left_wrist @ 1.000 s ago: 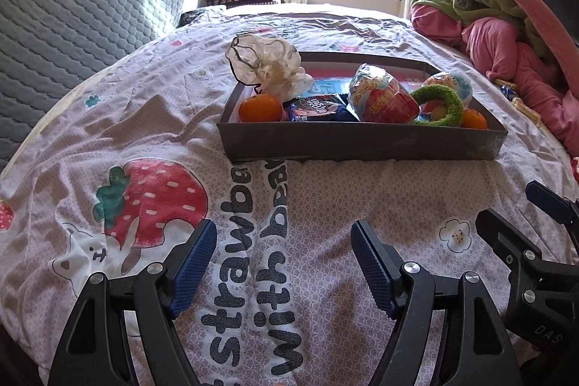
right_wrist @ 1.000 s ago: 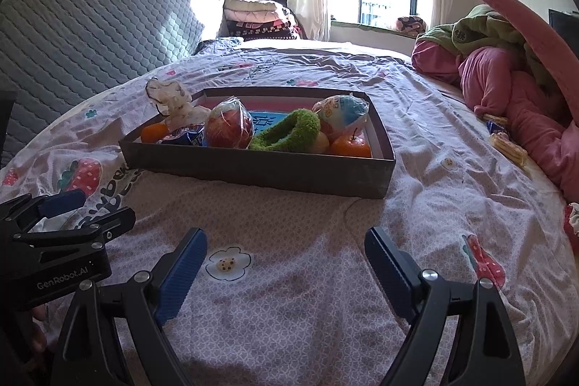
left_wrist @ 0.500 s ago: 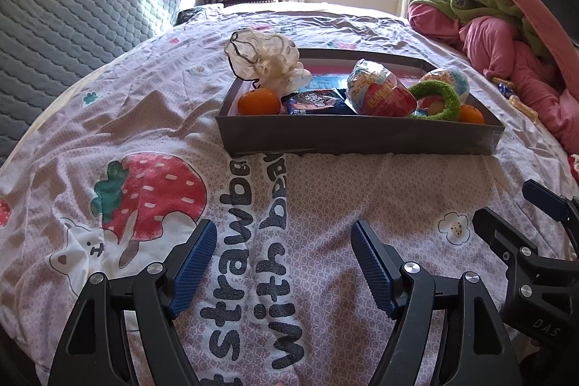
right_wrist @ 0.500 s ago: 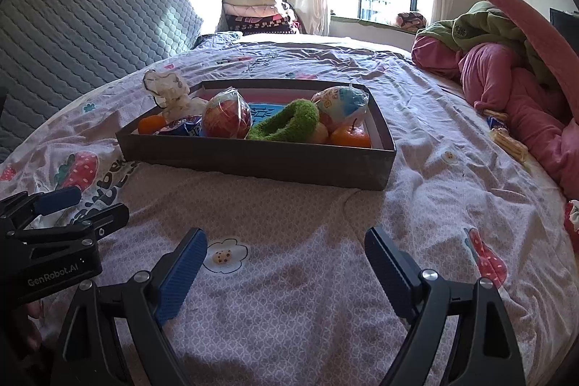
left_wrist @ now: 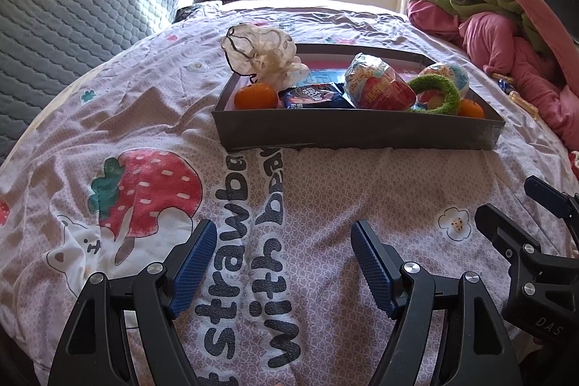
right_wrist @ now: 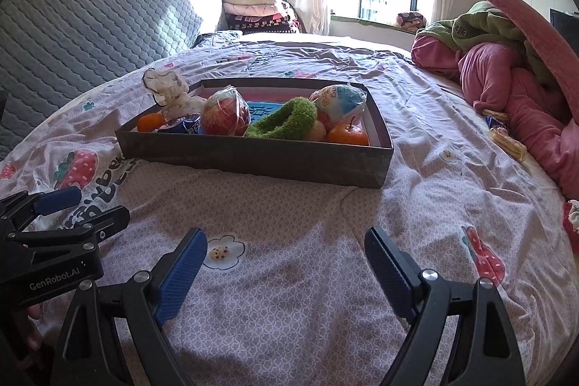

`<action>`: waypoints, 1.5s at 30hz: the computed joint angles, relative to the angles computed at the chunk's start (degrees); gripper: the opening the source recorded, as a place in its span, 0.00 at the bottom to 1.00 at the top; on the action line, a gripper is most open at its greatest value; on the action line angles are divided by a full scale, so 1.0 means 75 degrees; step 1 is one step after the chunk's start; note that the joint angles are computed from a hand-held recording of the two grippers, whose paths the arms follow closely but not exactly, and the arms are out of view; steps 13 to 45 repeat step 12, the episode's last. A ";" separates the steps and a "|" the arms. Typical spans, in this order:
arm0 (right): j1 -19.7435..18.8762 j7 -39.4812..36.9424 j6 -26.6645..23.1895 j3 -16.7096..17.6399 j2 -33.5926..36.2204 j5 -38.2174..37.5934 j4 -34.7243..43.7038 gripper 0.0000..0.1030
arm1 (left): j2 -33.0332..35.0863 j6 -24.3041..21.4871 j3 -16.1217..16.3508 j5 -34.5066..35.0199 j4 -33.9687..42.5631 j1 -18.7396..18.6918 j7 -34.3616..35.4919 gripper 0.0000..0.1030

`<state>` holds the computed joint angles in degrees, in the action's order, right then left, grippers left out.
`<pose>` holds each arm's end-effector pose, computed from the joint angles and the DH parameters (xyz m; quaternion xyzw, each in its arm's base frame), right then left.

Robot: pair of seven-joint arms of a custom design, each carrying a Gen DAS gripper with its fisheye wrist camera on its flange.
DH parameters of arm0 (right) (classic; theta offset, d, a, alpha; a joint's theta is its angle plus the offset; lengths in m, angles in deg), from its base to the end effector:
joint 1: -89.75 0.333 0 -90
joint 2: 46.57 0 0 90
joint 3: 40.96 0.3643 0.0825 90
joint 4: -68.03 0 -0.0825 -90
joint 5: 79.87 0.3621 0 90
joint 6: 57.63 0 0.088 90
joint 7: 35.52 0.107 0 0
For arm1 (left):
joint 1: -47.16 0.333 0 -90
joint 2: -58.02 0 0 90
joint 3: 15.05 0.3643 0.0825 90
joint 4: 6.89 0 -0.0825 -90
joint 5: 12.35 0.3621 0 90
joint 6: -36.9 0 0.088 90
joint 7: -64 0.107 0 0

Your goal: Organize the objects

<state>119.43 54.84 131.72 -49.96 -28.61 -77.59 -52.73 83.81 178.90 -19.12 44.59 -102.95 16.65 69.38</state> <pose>0.5872 0.2277 0.4389 -0.7380 0.5202 -0.2553 0.3458 0.5812 -0.3944 0.4334 -0.7125 0.5919 -0.2390 0.2911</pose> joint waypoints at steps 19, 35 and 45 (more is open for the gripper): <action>0.0208 0.0005 -0.0043 -0.0223 0.0026 0.0043 0.0017 0.86 | -0.0008 -0.0017 0.0035 0.0073 0.0004 -0.0007 -0.0029 0.75; 0.0208 0.0005 -0.0043 -0.0223 0.0026 0.0043 0.0017 0.86 | -0.0008 -0.0017 0.0035 0.0073 0.0004 -0.0007 -0.0029 0.75; 0.0208 0.0005 -0.0043 -0.0223 0.0026 0.0043 0.0017 0.86 | -0.0008 -0.0017 0.0035 0.0073 0.0004 -0.0007 -0.0029 0.75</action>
